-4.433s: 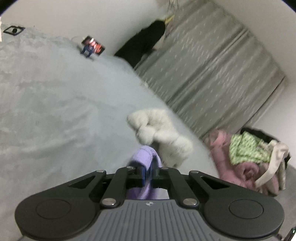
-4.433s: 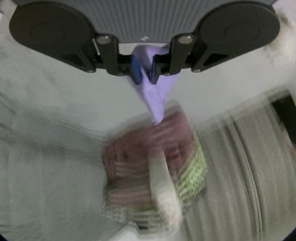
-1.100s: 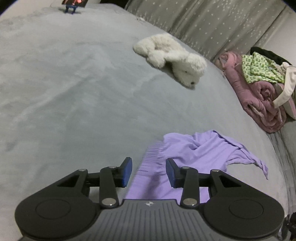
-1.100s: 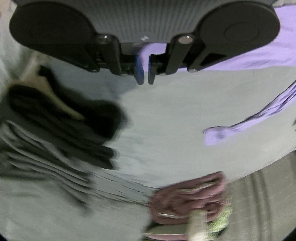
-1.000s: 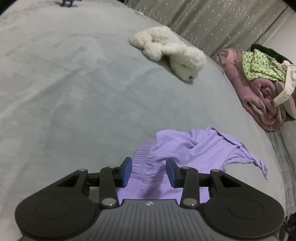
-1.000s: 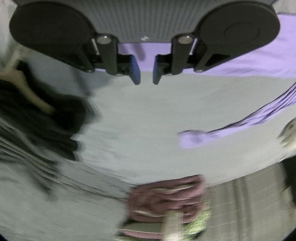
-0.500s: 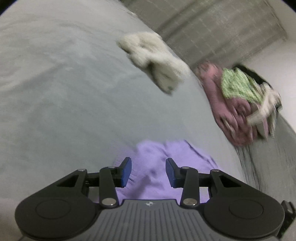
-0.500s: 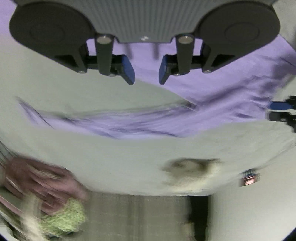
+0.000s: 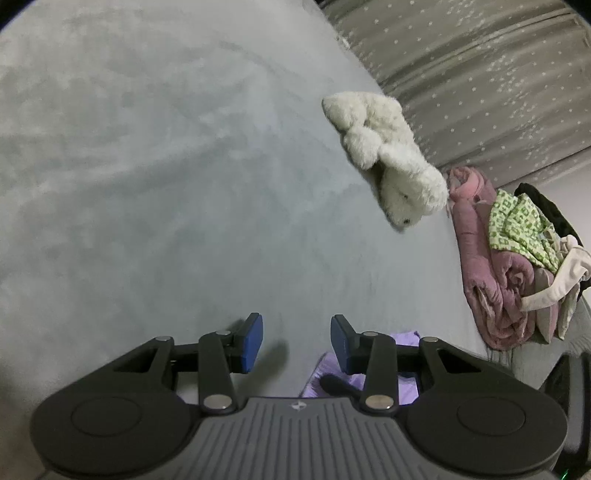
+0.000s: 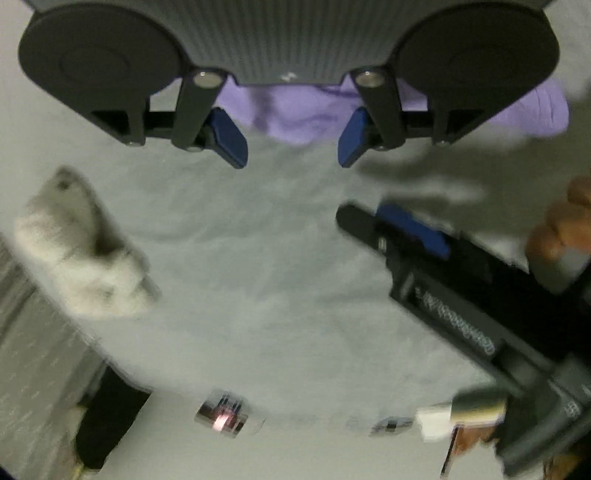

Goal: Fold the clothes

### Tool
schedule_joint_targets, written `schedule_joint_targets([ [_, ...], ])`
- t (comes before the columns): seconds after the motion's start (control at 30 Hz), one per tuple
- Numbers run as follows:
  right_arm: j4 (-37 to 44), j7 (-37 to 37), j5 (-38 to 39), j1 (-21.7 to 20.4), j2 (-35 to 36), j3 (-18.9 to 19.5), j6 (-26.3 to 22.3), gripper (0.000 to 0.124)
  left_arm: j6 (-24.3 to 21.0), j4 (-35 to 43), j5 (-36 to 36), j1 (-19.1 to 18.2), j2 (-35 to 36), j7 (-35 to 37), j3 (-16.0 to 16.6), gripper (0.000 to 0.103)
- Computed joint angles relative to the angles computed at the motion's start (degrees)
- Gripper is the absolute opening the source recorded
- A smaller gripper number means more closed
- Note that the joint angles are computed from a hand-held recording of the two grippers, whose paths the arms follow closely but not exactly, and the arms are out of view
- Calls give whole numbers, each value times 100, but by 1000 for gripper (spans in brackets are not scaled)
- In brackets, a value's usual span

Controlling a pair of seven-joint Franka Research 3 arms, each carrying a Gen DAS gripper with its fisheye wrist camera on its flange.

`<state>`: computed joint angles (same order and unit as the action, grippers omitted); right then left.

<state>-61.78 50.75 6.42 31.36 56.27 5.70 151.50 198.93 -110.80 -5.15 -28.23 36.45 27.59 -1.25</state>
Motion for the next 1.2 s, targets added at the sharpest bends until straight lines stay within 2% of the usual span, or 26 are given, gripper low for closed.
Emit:
schedule_joint_targets([
  [0.03, -40, -158, -1, -80, -26, 87, -160, 28, -70, 39, 98, 94, 11, 9, -90, 38],
  [0.07, -280, -417, 82, -211, -161, 223, -145, 20, -209, 80, 147, 48, -2, 66, -44, 38],
  [0.17, -1620, -833, 471, -596, -889, 479, 505, 16, -606, 226, 322, -174, -21, 208, 171, 38],
  [0.23, -2515, -953, 695, -715, -1320, 576, 1267, 16, -775, 350, 522, -216, 10, 260, 179, 38],
  [0.27, -2931, -969, 820, -776, -1511, 641, 1660, 16, -787, 376, 655, -132, 18, 287, 79, 38],
  [0.37, -4017, -1009, 1162, -1084, -1969, 984, 2781, 17, -858, 573, 1165, 431, 147, 448, -602, 38],
  [0.4, -4338, -1004, 1240, -1238, -2086, 1155, 3145, 17, -928, 625, 1282, 531, 178, 485, -736, 38],
  [0.47, -4732, -808, 1307, -1422, -2237, 1301, 3399, 17, -1131, 745, 1467, 588, 219, 562, -850, 38],
  [0.5, -4824, -685, 1280, -1311, -2284, 1158, 3393, 18, -1228, 788, 1545, 563, 218, 600, -850, 38],
  [0.57, -4950, -425, 1188, -851, -2363, 638, 3360, 20, -1266, 806, 1703, 695, 220, 713, -1052, 38],
  [0.6, -4973, -343, 1124, -734, -2374, 513, 3394, 20, -1216, 790, 1775, 817, 226, 783, -1202, 38],
  [0.63, -5006, -291, 1075, -782, -2386, 579, 3456, 20, -1152, 771, 1844, 898, 226, 850, -1303, 38],
  [0.73, -5020, -124, 956, -1224, -2319, 1091, 3795, 22, -852, 735, 1996, 791, 201, 1005, -1198, 38],
  [0.83, -5014, 153, 787, -1481, -2245, 1390, 4017, 23, -580, 785, 2253, 1270, 395, 1149, -1726, 38],
  [0.93, -4958, 404, 768, -1067, -2255, 976, 4022, 23, -403, 960, 2513, 1672, 693, 1159, -2184, 38],
  [1.1, -5085, 641, 604, -875, -2253, 836, 4345, 22, -458, 1409, 2861, 2055, 1225, 1037, -2697, 38],
  [1.17, -5046, 736, 627, -704, -2200, 679, 4467, 22, -619, 1614, 2911, 2067, 1384, 1045, -2775, 38],
  [1.2, -4998, 769, 638, -632, -2159, 599, 4495, 21, -650, 1684, 2846, 1949, 1380, 1039, -2660, 37],
])
